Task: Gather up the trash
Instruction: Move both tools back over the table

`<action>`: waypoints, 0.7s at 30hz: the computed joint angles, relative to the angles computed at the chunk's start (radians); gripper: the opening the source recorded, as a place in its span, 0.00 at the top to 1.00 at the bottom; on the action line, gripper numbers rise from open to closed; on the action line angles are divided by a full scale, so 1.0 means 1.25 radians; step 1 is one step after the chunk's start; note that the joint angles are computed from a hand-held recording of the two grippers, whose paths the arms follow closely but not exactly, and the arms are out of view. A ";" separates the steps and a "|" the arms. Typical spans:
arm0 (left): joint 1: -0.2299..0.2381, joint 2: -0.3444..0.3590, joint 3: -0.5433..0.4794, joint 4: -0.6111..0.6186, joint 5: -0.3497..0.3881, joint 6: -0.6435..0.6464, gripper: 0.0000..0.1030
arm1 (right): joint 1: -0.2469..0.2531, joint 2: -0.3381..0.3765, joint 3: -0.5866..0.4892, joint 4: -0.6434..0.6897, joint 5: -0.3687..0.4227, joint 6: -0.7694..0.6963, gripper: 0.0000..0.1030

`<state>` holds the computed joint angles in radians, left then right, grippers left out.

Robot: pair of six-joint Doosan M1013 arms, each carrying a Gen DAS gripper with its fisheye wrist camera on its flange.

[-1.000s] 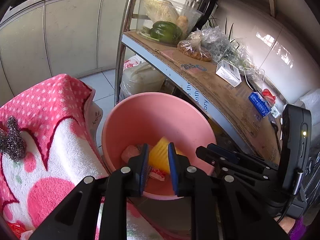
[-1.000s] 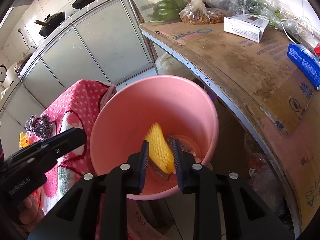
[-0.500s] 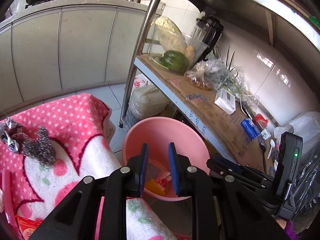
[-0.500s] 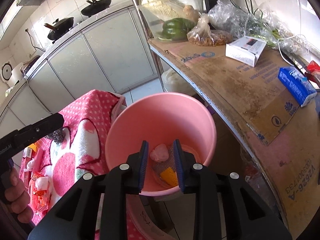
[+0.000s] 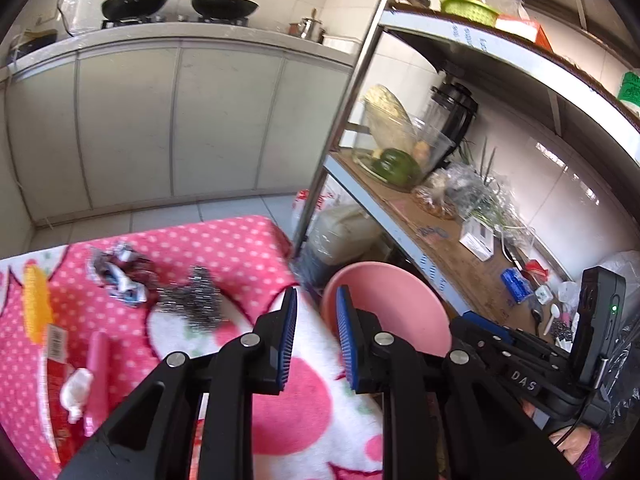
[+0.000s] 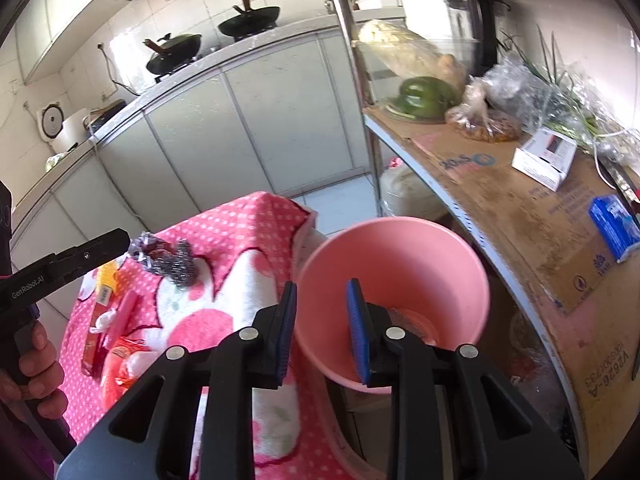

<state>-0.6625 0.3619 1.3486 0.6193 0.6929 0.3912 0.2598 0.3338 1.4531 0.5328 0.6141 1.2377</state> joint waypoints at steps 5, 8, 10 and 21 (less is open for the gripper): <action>0.006 -0.055 0.060 0.062 0.029 -0.069 0.81 | 0.020 0.003 -0.013 0.016 0.015 -0.020 0.74; 0.013 -0.088 0.096 0.091 0.053 -0.106 0.81 | 0.031 0.010 -0.027 0.037 0.034 -0.035 0.74; 0.020 -0.111 0.121 0.110 0.080 -0.129 0.81 | 0.040 0.016 -0.037 0.038 0.043 -0.040 0.74; 0.101 -0.185 0.217 0.087 0.160 -0.223 0.81 | 0.093 0.060 -0.107 0.050 0.090 -0.070 0.61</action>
